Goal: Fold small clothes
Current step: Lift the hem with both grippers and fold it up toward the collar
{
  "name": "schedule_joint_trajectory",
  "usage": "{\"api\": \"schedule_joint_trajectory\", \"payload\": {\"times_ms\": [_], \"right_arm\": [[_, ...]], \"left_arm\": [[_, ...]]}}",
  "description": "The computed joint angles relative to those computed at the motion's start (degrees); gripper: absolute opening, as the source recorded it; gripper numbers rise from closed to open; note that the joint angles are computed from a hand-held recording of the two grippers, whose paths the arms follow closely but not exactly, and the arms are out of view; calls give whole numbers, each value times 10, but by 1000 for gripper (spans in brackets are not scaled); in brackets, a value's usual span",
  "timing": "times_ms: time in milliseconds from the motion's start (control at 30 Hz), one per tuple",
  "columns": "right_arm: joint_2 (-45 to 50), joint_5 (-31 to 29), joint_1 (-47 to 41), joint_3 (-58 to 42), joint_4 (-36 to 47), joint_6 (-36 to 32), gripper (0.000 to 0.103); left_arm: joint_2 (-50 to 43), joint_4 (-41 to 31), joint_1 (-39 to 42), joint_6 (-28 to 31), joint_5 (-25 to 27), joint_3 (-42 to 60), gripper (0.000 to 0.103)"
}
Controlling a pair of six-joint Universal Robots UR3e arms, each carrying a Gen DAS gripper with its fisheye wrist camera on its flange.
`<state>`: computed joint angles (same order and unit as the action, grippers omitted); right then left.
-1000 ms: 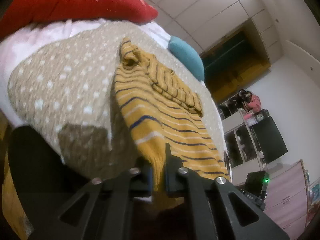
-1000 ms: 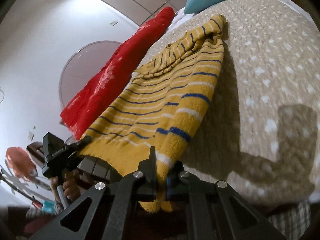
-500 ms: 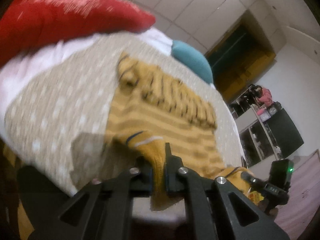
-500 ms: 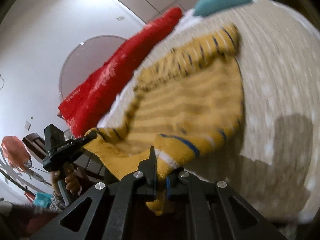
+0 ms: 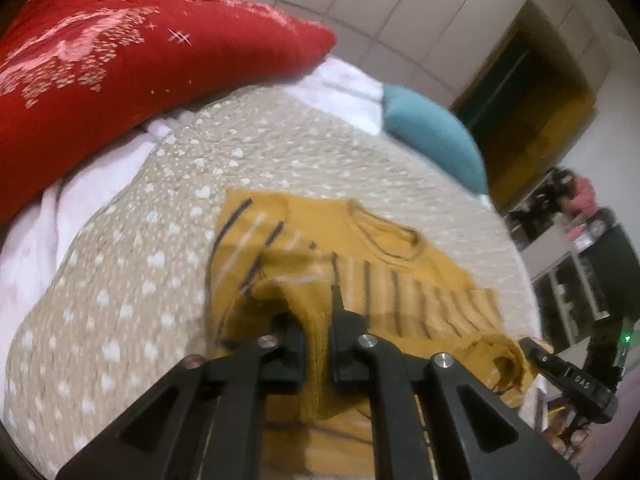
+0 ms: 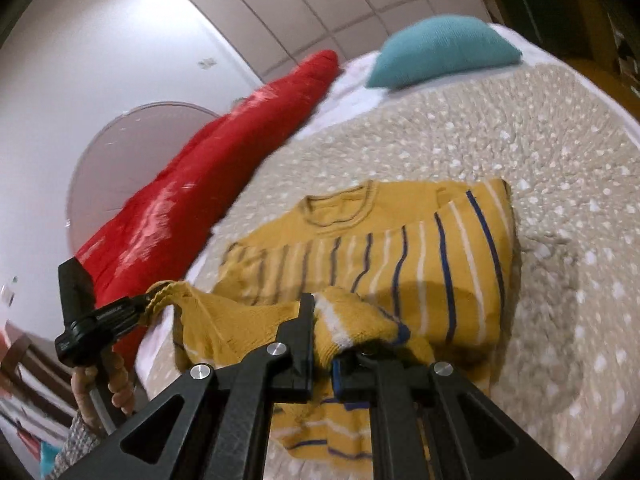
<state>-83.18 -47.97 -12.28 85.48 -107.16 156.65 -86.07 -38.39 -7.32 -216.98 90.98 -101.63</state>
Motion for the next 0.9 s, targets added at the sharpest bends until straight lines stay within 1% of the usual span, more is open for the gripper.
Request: {"api": "schedule_joint_trajectory", "payload": {"times_ms": [100, 167, 200, 233, 267, 300, 333, 367, 433, 467, 500, 533, 600, 667, 733, 767, 800, 833, 900], "right_arm": [[100, -24, 28, -83, -11, 43, 7], [163, -23, 35, -144, 2, 68, 9], [193, -14, 34, -171, 10, 84, 9], [229, 3, 30, -207, 26, 103, 11], [260, 16, 28, -237, 37, 121, 13], [277, 26, 26, -253, 40, 136, 18], [295, 38, 22, -266, 37, 152, 23], [313, 51, 18, -278, 32, 170, 25], [342, 78, 11, -298, 24, 206, 29], [357, 96, 7, -304, 15, 226, 32], [365, 101, 6, -309, 9, 240, 36], [374, 102, 5, -314, -1, 256, 38], [387, 114, 0, -320, -14, 283, 39], [394, 134, -9, -320, -24, 301, 42], [379, 128, -23, -288, -87, 346, 62], [371, 132, -31, -275, -100, 355, 66], [365, 144, -42, -271, -94, 356, 66], [353, 152, -53, -263, -77, 340, 66], [314, 125, -64, -251, -25, 274, 66]], "left_arm": [[-58, -3, 21, 13, -17, 40, 11], [-82, 12, 54, 5, -58, 46, 12], [-84, 20, 65, 2, -77, 42, 17], [-91, 38, 85, -2, -107, 36, 24], [-96, 57, 103, -10, -133, 30, 28], [-100, 73, 114, -18, -149, 24, 37], [-100, 106, 134, -29, -179, 6, 44], [-101, 132, 151, -39, -206, -9, 46], [-103, 173, 173, -61, -240, -33, 57], [-103, 182, 175, -70, -235, -39, 60], [-103, 183, 176, -75, -224, -39, 63], [-102, 182, 181, -75, -219, -44, 64], [-96, 191, 197, -79, -235, -62, 64], [-80, 196, 216, -87, -244, -84, 64], [-54, 186, 228, -81, -249, -102, 64], [-38, 167, 228, -70, -246, -104, 64], [-24, 146, 228, -56, -241, -105, 64], [-9, 125, 226, -38, -233, -105, 65], [21, 84, 211, -2, -211, -105, 66]]}}
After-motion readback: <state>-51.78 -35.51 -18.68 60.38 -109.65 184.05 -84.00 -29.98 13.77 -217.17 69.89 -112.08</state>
